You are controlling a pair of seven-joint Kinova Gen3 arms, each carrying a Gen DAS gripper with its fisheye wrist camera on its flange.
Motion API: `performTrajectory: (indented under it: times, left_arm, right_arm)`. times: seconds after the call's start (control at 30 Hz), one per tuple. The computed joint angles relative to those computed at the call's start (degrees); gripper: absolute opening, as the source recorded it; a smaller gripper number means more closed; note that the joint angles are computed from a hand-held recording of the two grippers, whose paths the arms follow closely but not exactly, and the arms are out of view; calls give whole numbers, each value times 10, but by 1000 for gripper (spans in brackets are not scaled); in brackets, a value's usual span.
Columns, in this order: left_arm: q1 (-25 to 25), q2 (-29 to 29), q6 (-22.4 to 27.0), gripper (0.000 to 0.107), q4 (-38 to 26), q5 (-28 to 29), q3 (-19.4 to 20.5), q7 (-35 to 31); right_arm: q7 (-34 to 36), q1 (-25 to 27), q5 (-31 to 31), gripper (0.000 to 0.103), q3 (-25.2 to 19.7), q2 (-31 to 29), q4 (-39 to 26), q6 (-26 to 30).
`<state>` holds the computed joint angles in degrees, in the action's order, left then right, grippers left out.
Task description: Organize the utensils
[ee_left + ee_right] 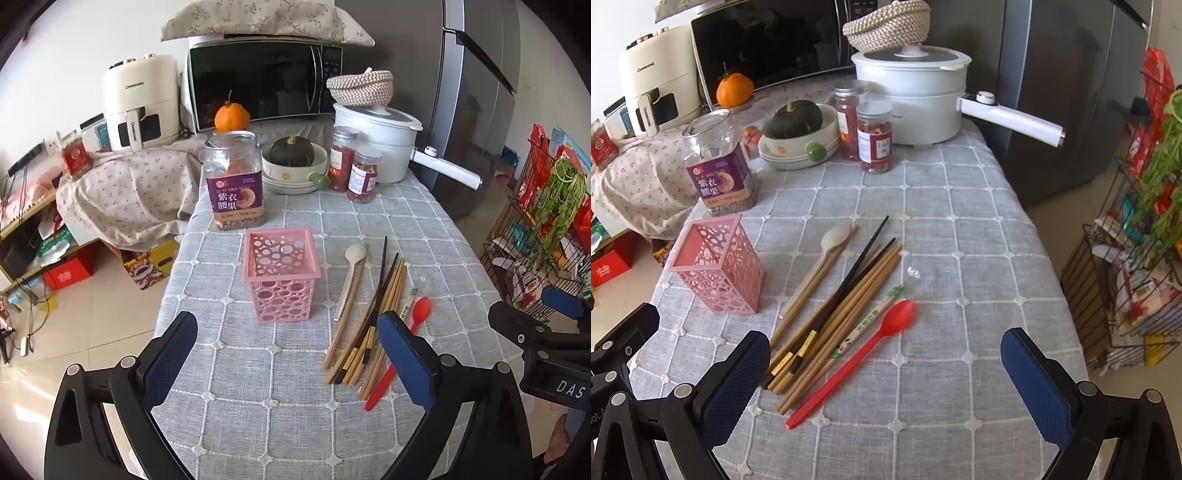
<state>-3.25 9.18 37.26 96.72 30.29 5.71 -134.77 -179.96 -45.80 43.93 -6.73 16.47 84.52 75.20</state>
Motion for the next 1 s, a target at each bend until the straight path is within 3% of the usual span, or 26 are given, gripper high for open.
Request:
performTrajectory:
  times: [0.23,0.47,1.0]
  left_arm:
    - [10,1,-21,100,14,1,1,-3]
    - [-4,-5,-1,100,10,18,-1,-19]
    - [-6,0,11,100,1,19,-2,-13]
  right_arm:
    - [-23,-8,14,102,-3,-5,15,-1]
    - [7,8,-4,102,0,-2,-11,4]
    - [-9,5,4,102,0,-2,9,-8]
